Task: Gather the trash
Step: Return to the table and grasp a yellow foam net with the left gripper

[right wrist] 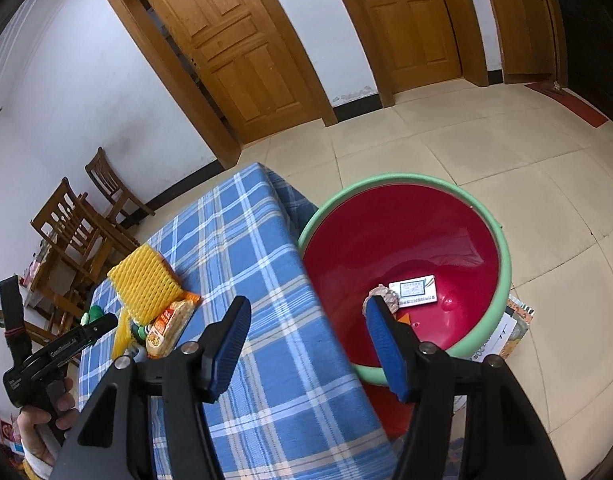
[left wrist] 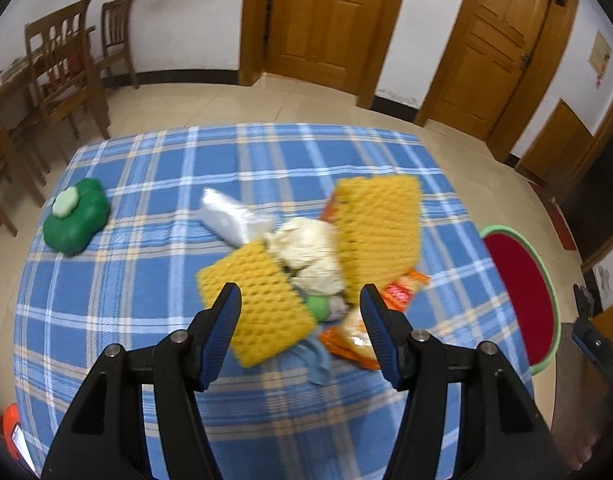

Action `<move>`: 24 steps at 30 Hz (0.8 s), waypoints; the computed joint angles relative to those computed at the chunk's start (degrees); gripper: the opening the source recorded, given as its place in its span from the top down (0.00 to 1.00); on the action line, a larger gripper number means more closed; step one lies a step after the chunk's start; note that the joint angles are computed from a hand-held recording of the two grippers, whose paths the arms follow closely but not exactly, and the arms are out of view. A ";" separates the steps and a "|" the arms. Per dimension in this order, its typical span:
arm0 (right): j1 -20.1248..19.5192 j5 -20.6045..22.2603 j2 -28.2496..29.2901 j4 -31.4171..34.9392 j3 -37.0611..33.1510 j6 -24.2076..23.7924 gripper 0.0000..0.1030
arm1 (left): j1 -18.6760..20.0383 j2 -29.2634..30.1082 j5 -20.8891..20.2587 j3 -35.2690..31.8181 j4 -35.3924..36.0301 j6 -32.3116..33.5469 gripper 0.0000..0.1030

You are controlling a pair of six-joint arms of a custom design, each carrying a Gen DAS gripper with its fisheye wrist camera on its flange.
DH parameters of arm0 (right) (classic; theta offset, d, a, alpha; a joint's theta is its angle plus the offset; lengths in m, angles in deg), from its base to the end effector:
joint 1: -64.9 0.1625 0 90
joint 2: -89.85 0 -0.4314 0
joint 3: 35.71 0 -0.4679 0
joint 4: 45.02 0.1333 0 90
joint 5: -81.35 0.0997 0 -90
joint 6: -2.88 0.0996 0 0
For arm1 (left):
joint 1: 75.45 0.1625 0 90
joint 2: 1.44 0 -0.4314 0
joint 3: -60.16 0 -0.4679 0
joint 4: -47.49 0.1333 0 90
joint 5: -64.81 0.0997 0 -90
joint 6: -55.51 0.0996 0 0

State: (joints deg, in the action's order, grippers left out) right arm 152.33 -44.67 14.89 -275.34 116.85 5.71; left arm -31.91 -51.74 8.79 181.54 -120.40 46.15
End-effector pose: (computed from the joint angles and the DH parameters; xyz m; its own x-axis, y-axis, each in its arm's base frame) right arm 0.0599 -0.3327 0.1738 -0.7826 0.5803 0.2253 0.0593 0.4298 -0.9010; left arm -0.2584 -0.5063 -0.0184 -0.7281 0.4368 -0.5283 0.6095 0.7652 -0.2073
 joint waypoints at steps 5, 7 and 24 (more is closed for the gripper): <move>0.95 -0.99 0.63 2.22 -1.19 0.39 0.39 | 2.22 0.45 0.40 -0.63 0.32 -0.59 0.40; 1.25 -1.29 1.14 2.85 -1.70 0.38 0.39 | 2.76 0.76 0.47 -0.85 0.34 -0.86 0.40; 4.34 -0.92 4.98 11.59 -9.02 -3.19 0.37 | 7.37 0.81 -4.11 -1.39 0.56 -2.39 0.40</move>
State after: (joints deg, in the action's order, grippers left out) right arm 156.67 -45.59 19.87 -263.74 107.83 2.52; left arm -24.54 -50.93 4.68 180.15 -119.84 43.76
